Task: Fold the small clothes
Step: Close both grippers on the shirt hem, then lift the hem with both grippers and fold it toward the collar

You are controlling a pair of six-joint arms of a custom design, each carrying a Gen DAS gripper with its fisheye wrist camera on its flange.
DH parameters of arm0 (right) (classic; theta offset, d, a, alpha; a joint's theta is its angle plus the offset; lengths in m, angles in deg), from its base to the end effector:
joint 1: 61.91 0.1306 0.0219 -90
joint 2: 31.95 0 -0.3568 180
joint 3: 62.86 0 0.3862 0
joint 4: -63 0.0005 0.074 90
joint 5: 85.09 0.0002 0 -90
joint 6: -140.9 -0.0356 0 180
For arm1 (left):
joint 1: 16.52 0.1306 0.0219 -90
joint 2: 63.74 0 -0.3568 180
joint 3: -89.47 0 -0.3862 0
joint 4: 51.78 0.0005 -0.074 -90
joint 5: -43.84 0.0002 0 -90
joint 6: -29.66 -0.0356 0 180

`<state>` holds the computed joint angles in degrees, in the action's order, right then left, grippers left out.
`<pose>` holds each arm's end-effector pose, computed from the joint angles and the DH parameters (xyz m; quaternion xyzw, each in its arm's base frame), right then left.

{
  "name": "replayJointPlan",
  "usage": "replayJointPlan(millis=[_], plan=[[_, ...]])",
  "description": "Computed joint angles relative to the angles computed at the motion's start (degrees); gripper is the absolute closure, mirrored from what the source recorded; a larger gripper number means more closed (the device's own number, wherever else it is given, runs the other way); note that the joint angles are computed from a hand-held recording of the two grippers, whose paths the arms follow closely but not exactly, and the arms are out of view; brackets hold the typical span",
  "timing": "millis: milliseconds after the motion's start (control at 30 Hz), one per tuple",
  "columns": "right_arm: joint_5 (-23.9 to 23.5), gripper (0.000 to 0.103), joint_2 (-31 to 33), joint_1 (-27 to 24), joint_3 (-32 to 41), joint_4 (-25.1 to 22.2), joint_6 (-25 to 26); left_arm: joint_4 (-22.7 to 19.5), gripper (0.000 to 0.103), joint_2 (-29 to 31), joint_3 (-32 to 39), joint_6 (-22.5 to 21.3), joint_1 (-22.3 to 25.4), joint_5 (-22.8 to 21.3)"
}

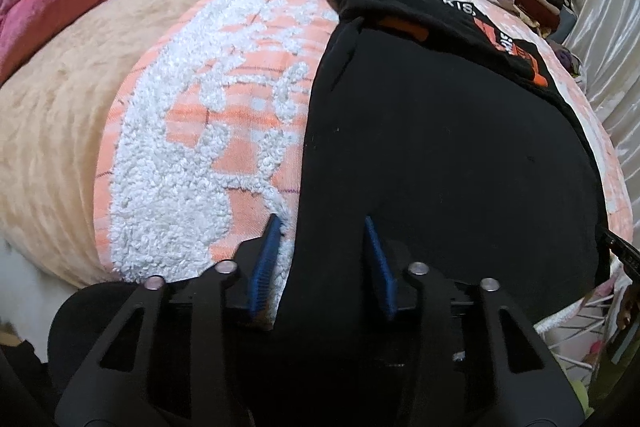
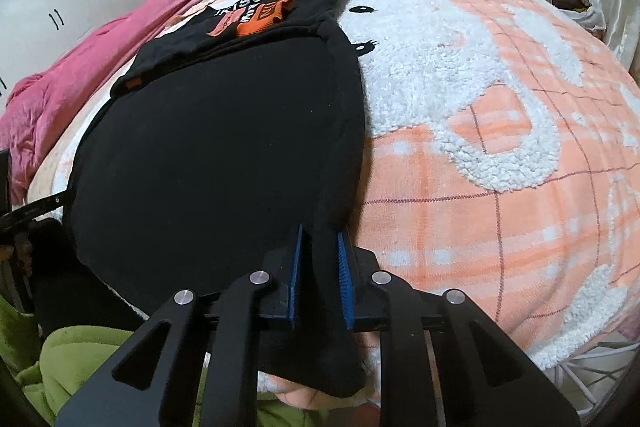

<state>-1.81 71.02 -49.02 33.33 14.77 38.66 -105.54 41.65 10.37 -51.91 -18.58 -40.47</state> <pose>0.5334 0.1258 0.3430 -0.0230 0.9520 0.1198 0.2808 0.5585 -0.0241 0.3512 -0.0398 0.9599 -0.0725 0.2677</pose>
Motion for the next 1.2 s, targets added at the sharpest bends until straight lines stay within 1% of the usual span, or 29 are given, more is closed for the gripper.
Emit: replayJointPlan(millis=[33,67,100,133,233,367,433,467,500,533,567,633,733,767,867,933,967,1000,1033,1067,1100,1133,1200], plan=[[0.2,0.088,0.1,0.0,0.2,-0.2,0.3,0.8,0.082,-0.4,-0.4,0.4,0.0,0.0],[0.3,0.092,0.1,0.1,0.3,-0.2,0.5,1.2,0.084,-0.6,-0.5,0.8,0.1,0.3],[-0.1,0.095,-0.1,-0.1,0.4,-0.1,0.5,1.7,0.097,-0.9,-0.8,1.1,0.3,1.7],[-0.5,0.095,-0.2,-0.2,0.3,0.2,0.3,2.0,0.097,-1.1,-0.9,1.9,0.5,3.2],[-2.6,0.095,-1.2,-0.9,0.3,1.5,-0.9,1.9,0.097,-1.5,-0.5,2.3,0.6,3.8],[-3.9,0.095,-2.0,-1.4,1.5,3.1,-1.2,3.4,0.098,-2.6,0.1,3.7,1.6,7.6],[-4.0,0.096,-2.0,-1.5,2.7,3.6,-1.2,3.7,0.098,-2.8,1.3,3.9,1.9,8.8],[-3.8,0.096,-1.9,-1.5,3.3,3.8,-1.0,3.7,0.099,-2.6,2.4,3.9,1.8,8.8],[-3.5,0.096,-1.8,-1.5,3.8,4.1,-0.8,3.9,0.103,-2.4,3.4,3.8,1.8,7.9],[-3.3,0.095,-1.6,-1.7,4.3,4.6,-0.8,4.1,0.103,-2.0,4.7,3.6,1.6,5.5],[-3.4,0.095,-1.4,-1.9,4.6,4.8,-0.9,4.5,0.103,-1.8,5.5,3.7,1.7,4.7],[-2.7,0.095,-0.7,-2.3,5.3,4.3,-1.1,4.7,0.103,-0.8,7.1,3.7,2.2,4.6],[-2.8,0.095,0.2,-2.8,5.0,3.2,-2.0,2.8,0.103,1.3,9.0,3.9,2.9,4.9],[-2.5,0.095,0.2,-2.8,4.6,3.1,-2.0,2.7,0.103,1.4,8.7,4.0,3.0,5.1],[-2.2,0.088,0.0,-3.1,3.0,3.1,-2.5,2.6,0.103,1.1,6.8,4.3,3.4,6.8],[-2.4,0.082,-0.1,-3.4,2.3,3.1,-3.0,2.6,0.102,0.3,5.0,3.9,3.5,7.2],[-2.5,0.08,-0.3,-3.4,2.0,3.2,-2.9,2.8,0.101,-0.3,4.0,3.9,3.6,7.5],[-2.5,0.08,-0.5,-3.4,1.7,3.4,-2.8,2.9,0.096,-0.8,3.1,4.0,3.7,7.9],[-2.4,0.076,-0.7,-3.4,1.4,3.3,-2.5,2.9,0.09,-1.4,1.9,4.2,3.9,8.7],[-2.1,0.071,-0.8,-3.4,1.2,3.2,-2.4,2.9,0.087,-1.9,1.1,4.0,4.0,9.1],[-2.0,0.069,-0.9,-3.4,1.0,3.1,-2.4,2.9,0.083,-2.3,0.3,3.8,4.1,9.3],[-2.1,0.066,-0.9,-3.5,0.9,2.9,-2.5,2.6,0.081,-2.7,-0.6,3.6,4.0,9.3],[-2.7,0.066,-1.0,-3.6,0.6,2.6,-2.7,2.8,0.08,-3.5,-2.1,3.2,4.0,9.4]])
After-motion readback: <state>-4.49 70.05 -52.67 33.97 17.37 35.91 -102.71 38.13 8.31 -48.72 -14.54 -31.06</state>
